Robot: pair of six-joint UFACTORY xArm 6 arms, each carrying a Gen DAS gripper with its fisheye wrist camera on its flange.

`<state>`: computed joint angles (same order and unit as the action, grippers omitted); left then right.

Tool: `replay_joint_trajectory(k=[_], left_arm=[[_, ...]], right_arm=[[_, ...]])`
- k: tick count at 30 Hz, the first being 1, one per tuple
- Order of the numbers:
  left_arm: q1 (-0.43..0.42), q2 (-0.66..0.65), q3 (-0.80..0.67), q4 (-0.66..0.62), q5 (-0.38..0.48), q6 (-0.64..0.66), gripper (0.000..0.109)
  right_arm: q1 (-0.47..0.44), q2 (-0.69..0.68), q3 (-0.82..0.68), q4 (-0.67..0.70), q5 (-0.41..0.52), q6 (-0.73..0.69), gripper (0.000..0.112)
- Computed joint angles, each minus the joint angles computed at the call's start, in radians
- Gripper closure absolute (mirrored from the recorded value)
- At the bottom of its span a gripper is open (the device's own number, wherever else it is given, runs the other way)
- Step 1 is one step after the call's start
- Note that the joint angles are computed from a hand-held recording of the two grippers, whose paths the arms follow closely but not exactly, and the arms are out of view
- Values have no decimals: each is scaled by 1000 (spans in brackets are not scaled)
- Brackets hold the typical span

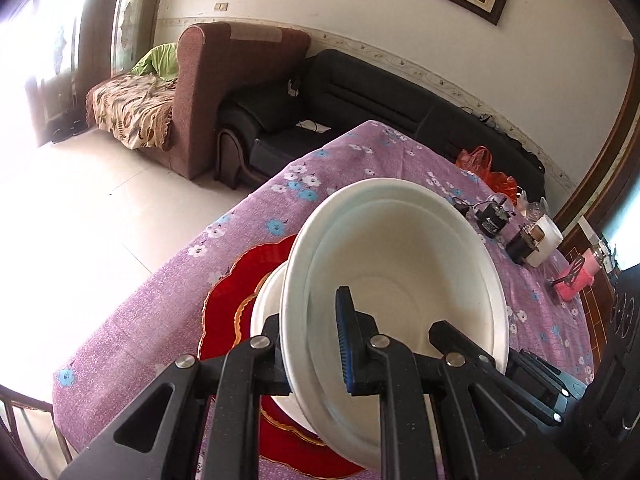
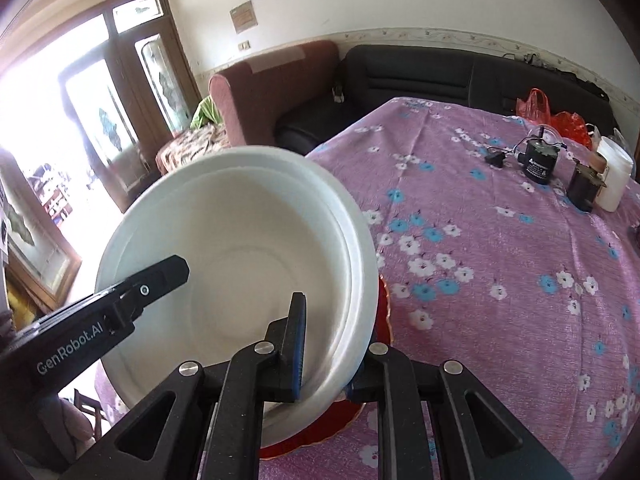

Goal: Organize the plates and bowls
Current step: 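Lift the last white bowl and carry it over the stacked bowls, then lower the last white bowl onto the stack and open both grippers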

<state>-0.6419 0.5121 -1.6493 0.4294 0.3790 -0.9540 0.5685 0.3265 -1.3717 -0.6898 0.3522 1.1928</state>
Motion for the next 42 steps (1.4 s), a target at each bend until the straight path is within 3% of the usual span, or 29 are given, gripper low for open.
replay_joint_trajectory(k=[12, 15, 18, 20, 23, 28, 30, 34, 37, 42], left_arm=[[0, 33, -30, 41, 28, -29, 88], [-2, 31, -30, 57, 30, -41, 80], [-3, 18, -13, 65, 12, -54, 66], [-4, -5, 2, 194, 29, -173, 39], [-1, -50, 37, 338, 26, -308, 35], [-10, -80, 42, 467, 78, -409, 27], [-15, -83, 40, 493, 96, -424, 26], [-18, -84, 37, 487, 106, -411, 24], [-19, -87, 41, 476, 111, -403, 23], [-25, -87, 39, 466, 125, -396, 23]], right_arm=[[1, 42, -34, 53, 27, -53, 96], [8, 51, -48, 31, 43, -40, 96], [10, 68, -68, 33, 51, -48, 96], [16, 79, -85, 25, 71, -49, 96], [19, 89, -95, 8, 81, -42, 96], [16, 96, -99, -2, 76, -34, 96], [13, 90, -88, -5, 58, -19, 93], [6, 68, -58, -44, 1, 31, 62], [18, 47, -58, -153, 33, 111, 43], [26, -2, -30, -268, 55, 200, 40]])
